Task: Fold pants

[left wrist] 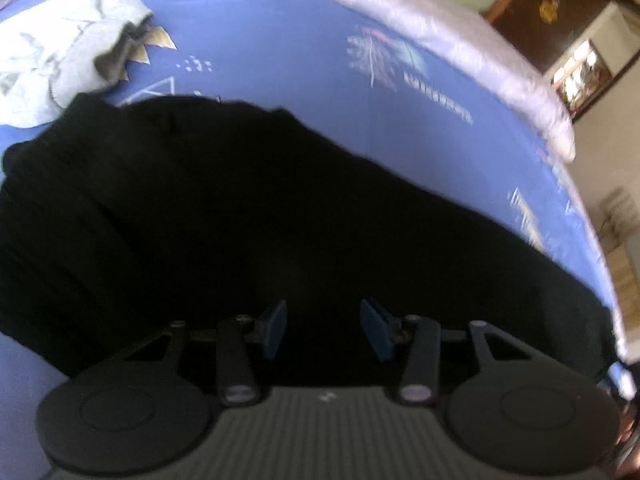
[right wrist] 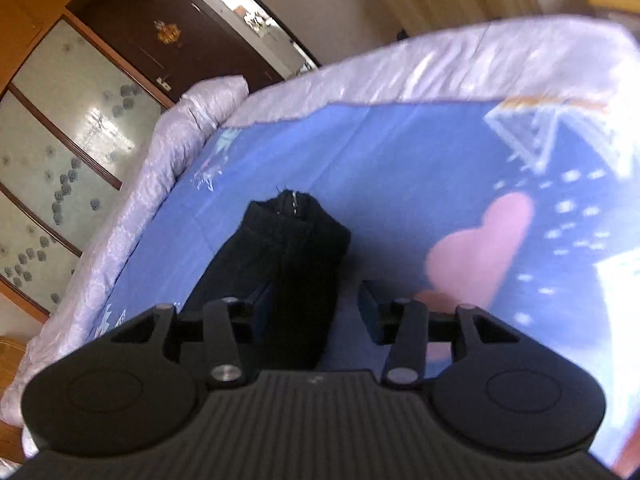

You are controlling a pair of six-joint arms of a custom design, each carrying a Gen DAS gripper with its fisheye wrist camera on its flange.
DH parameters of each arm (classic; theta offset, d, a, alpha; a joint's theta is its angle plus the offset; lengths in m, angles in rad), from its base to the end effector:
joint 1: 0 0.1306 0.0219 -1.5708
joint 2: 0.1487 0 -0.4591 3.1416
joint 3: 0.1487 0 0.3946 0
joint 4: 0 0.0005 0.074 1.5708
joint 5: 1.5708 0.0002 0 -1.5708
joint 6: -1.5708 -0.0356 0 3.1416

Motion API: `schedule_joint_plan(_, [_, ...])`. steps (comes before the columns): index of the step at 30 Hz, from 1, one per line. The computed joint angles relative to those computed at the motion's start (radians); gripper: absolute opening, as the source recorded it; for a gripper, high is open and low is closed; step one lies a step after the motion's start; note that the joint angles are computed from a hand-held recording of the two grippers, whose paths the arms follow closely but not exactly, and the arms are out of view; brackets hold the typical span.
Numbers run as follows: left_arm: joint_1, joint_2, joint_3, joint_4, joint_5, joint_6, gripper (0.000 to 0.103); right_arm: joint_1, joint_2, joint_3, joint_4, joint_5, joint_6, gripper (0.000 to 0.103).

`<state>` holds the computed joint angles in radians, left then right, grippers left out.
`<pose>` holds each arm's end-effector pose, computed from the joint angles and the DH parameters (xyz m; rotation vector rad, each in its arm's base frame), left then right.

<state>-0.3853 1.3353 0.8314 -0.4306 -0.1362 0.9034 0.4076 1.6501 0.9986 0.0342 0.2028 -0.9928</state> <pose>0.3653 -0.1435 0.3094 -0.7030 2.4312 -0.3626 0.4879 0.2023 0.2754 0.7550 2.1003 0.5683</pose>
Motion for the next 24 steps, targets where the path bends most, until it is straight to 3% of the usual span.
schedule_joint_plan(2, [0.001,0.019,0.004,0.007,-0.018,-0.039,0.042,-0.024,0.016,0.002,0.044,-0.011,0.025,0.051])
schedule_joint_plan(5, [0.005,0.032,0.022,-0.011,-0.025,-0.050,0.042,-0.059,0.005,0.008,0.025,-0.038,0.063,0.050])
schedule_joint_plan(8, [0.012,0.041,0.025,-0.010,-0.031,-0.059,0.042,-0.056,0.033,0.072,-0.075,-0.064,0.114,0.021])
schedule_joint_plan(10, [0.009,0.040,0.029,-0.020,-0.036,-0.061,0.043,-0.043,0.025,0.087,-0.118,-0.045,0.131,0.018])
schedule_joint_plan(13, [0.000,0.033,0.042,-0.054,-0.033,-0.061,0.043,-0.022,-0.016,0.048,-0.067,-0.036,0.152,0.016])
schedule_joint_plan(16, [0.017,0.029,0.069,-0.086,0.025,-0.028,0.043,0.023,-0.061,0.035,-0.046,-0.016,0.224,0.015])
schedule_joint_plan(19, [0.009,0.025,0.104,-0.036,0.100,-0.041,0.043,0.095,-0.096,0.027,-0.029,0.014,0.353,0.015])
schedule_joint_plan(24, [-0.047,0.123,0.250,0.000,0.249,-0.091,0.064,0.221,-0.086,0.031,-0.008,0.053,0.503,0.015])
